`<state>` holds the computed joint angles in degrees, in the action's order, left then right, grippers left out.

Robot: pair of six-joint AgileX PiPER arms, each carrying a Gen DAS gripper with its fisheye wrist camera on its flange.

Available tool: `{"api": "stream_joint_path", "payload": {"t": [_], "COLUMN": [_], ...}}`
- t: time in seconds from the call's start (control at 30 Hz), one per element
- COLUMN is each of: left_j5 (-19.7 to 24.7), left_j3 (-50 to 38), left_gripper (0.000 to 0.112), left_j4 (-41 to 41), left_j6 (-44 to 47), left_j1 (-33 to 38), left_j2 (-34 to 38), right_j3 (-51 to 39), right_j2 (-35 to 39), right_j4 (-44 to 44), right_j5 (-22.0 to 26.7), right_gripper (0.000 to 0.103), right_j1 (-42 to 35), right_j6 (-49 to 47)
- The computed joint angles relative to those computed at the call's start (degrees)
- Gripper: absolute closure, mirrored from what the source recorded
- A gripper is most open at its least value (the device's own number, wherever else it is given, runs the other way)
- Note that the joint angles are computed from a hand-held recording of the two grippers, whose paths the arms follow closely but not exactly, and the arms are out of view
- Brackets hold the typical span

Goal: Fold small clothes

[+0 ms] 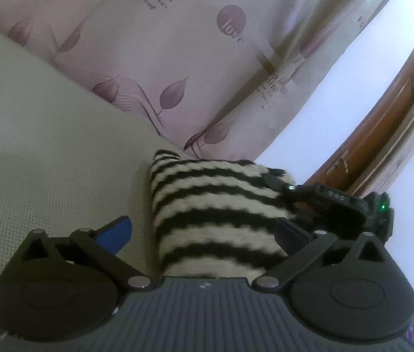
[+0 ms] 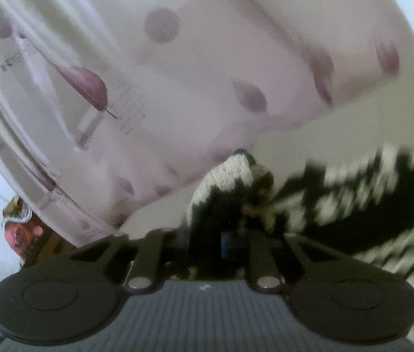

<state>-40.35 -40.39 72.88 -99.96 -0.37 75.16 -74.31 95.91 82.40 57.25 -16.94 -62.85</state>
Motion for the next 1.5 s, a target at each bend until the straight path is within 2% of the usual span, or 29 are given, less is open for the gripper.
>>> {"api": "stream_joint_path", "payload": {"t": [0.13,0.37,0.53,0.57,0.63,0.7,0.77,0.83,0.97,1.0,1.07,1.1,1.2,1.27,1.3,1.37,1.4,1.47,1.5], "left_j5": [1.62,9.61,13.92,14.13,13.71,15.82,14.25,12.78,10.39,10.53,9.69,9.36,7.75,8.15,8.40,9.25,9.65,8.30,7.20], "left_j3": [-1.83,-8.79,-13.72,-15.16,-17.51,-20.66,-22.37,-21.92,-20.95,-20.42,-19.63,-19.60,-19.61,-19.76,-19.53,-19.14,-18.59,-18.08,-17.51], "left_gripper": [0.010,0.010,0.010,0.010,0.010,0.012,0.012,0.012,0.012,0.012,0.012,0.012,0.012,0.011,0.011,0.011,0.011,0.011,0.011], "left_j4": [-1.03,-2.50,-10.37,-11.44,-12.41,-8.21,-3.44,-2.70,1.86,1.87,0.63,0.36,-0.48,-0.10,-0.24,-0.95,-2.28,-2.17,-3.21], "left_j6": [-0.10,4.59,15.77,17.32,20.35,17.43,12.11,12.03,6.95,7.33,8.87,8.45,7.53,7.49,7.99,9.26,10.88,9.73,9.96], "left_j1": [-3.98,-16.24,-23.52,-24.51,-25.61,-26.95,-26.68,-26.44,-25.32,-25.34,-24.99,-24.79,-24.01,-24.07,-24.18,-24.53,-24.68,-23.87,-23.29], "left_j2": [-0.14,4.57,9.36,10.83,13.50,16.17,18.14,18.57,19.61,19.67,19.81,20.03,20.73,20.53,20.26,19.51,18.95,18.22,17.73], "right_j3": [-9.36,-20.48,-24.69,-24.37,-22.97,-22.54,-21.54,-21.58,-21.27,-22.98,-26.00,-27.38,-31.04,-31.15,-30.72,-28.12,-28.43,-32.47,-32.73], "right_j2": [3.84,12.15,16.62,16.93,17.71,18.68,18.89,19.42,16.75,16.87,16.54,16.62,17.36,17.63,17.48,17.32,18.56,22.06,22.11], "right_j4": [-8.37,-19.10,-26.58,-27.22,-23.04,-19.78,-18.16,-15.49,-12.43,-12.42,-14.05,-14.88,-17.86,-19.47,-22.09,-30.44,-31.59,-28.00,-26.08], "right_j5": [5.94,8.59,8.00,7.10,7.44,8.87,9.54,11.13,7.13,6.34,4.64,4.27,6.47,8.57,8.32,3.08,2.68,7.44,8.09], "right_gripper": [0.086,0.086,0.086,0.086,0.086,0.086,0.082,0.080,0.067,0.065,0.054,0.053,0.053,0.054,0.056,0.057,0.057,0.057,0.057], "right_j1": [-6.78,-12.93,-11.08,-10.58,-11.03,-11.98,-13.02,-14.91,-16.28,-15.79,-13.86,-12.60,-7.41,-3.82,-1.54,2.68,2.90,0.13,-1.43], "right_j6": [4.36,8.67,8.03,7.37,4.74,3.04,2.24,2.07,0.09,0.80,2.32,2.75,3.07,0.60,-1.06,-1.07,0.52,4.36,5.53]}}
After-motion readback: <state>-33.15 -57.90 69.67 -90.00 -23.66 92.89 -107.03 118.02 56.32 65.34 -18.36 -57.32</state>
